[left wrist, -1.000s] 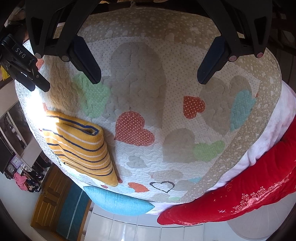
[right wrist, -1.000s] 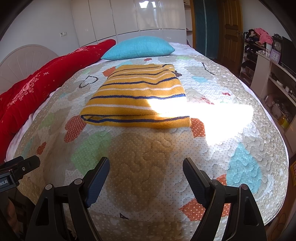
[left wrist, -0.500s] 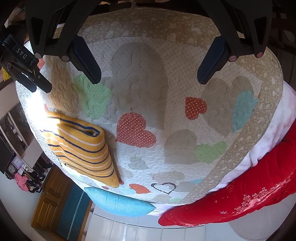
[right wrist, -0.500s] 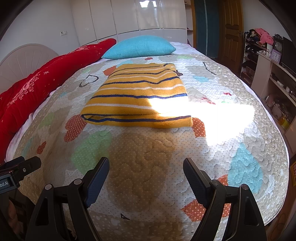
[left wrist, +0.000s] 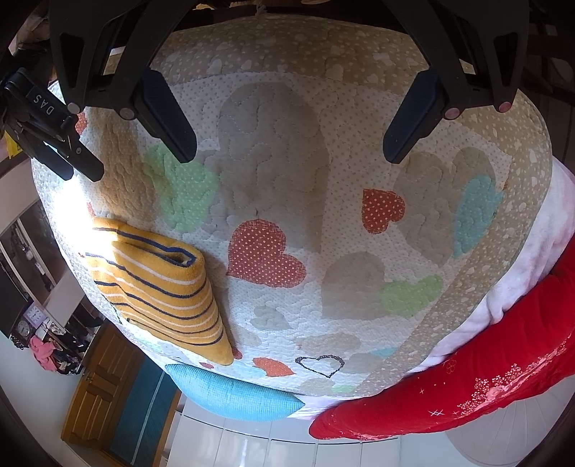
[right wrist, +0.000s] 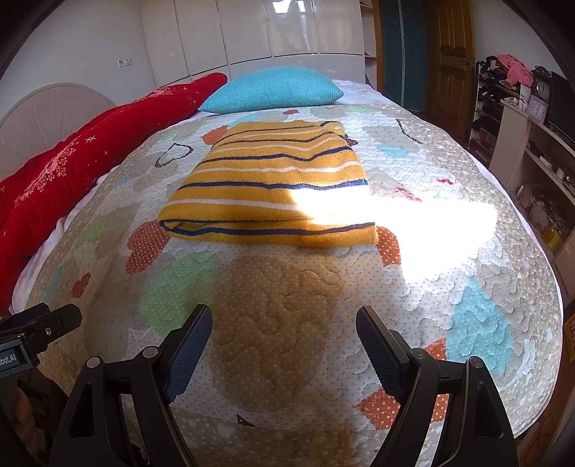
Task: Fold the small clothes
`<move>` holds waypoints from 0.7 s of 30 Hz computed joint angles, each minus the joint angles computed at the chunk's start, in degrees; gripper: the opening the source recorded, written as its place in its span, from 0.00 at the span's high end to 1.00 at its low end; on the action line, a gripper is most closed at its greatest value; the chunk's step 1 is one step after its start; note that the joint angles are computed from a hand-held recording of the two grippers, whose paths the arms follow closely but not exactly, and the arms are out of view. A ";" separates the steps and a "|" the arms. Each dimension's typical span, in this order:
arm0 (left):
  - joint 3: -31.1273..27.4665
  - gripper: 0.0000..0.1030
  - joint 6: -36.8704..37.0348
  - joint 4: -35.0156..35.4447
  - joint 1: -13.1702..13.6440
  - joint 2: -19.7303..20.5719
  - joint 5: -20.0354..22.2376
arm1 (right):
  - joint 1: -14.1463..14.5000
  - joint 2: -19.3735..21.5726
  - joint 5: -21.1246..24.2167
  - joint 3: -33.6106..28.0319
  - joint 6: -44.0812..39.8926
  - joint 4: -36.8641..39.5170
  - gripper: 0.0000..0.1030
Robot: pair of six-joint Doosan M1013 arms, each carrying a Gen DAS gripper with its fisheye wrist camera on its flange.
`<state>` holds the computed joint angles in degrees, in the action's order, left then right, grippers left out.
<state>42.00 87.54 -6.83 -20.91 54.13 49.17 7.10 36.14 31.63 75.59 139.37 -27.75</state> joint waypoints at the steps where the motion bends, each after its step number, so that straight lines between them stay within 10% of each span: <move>1: 0.01 0.00 0.00 -0.02 -0.01 0.01 0.02 | 0.00 0.00 0.00 0.00 0.00 0.00 0.16; 21: -0.04 0.00 0.31 -0.71 0.14 0.36 1.01 | -0.37 0.19 0.16 -0.11 -1.14 2.62 0.16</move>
